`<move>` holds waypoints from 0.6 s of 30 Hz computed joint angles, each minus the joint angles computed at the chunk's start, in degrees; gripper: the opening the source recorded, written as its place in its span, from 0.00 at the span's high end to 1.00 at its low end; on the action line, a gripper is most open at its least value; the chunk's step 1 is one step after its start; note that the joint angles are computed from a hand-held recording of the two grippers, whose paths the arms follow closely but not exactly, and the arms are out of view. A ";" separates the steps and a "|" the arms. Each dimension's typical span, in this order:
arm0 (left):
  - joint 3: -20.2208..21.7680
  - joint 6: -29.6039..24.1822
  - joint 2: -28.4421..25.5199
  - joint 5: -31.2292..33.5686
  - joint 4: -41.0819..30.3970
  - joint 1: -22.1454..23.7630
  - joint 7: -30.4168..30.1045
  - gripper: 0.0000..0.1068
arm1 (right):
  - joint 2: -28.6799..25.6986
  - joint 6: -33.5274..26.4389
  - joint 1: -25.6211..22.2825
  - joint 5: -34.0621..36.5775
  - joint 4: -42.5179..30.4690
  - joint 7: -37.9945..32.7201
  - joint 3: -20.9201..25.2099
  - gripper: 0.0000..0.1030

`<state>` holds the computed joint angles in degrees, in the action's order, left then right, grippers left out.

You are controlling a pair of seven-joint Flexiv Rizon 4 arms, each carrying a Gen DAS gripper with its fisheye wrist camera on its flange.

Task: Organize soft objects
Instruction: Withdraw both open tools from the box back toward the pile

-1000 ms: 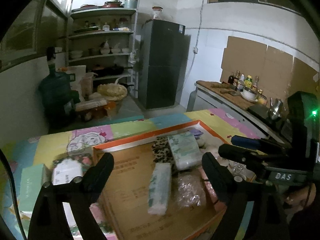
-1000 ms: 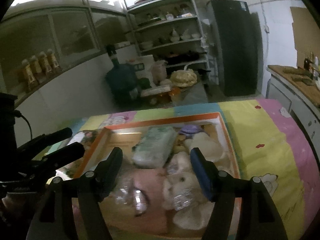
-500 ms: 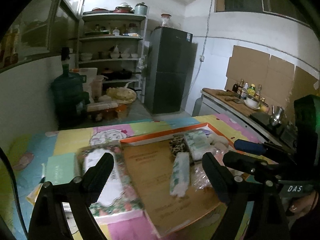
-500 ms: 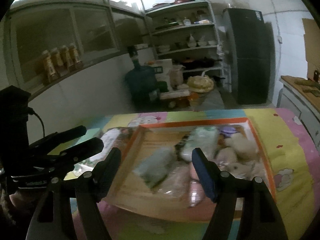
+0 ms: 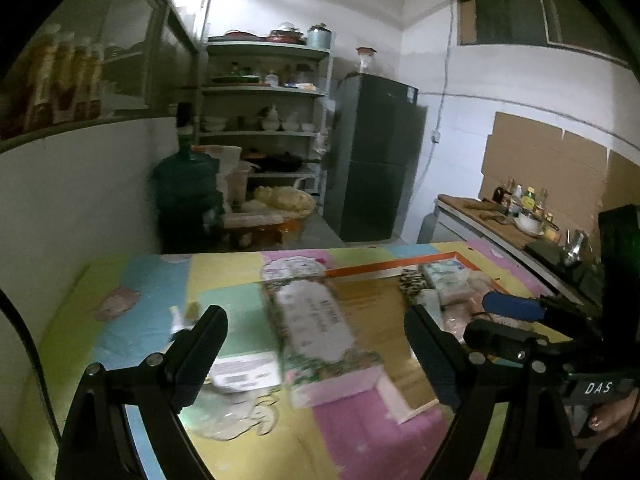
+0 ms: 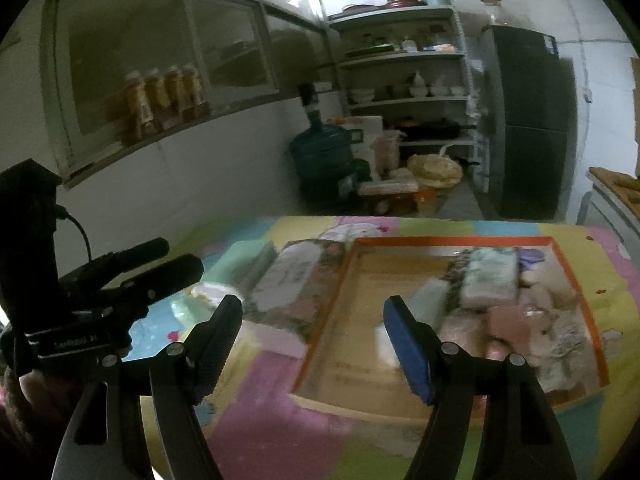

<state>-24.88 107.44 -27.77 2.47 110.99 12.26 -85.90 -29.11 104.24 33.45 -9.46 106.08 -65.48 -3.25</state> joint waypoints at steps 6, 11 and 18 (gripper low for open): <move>-0.56 2.56 2.77 2.02 4.70 4.78 -2.70 0.16 | -1.18 -0.41 1.12 -1.05 -1.36 -0.04 2.21 0.27; 2.43 4.90 4.68 3.72 7.80 6.29 -6.53 0.16 | -3.51 -3.36 0.15 -4.49 -4.08 -0.68 6.60 0.27; 5.06 6.42 5.72 6.38 10.28 8.84 -11.19 0.16 | -7.84 -8.02 -2.06 -8.38 -9.50 -1.74 13.25 0.27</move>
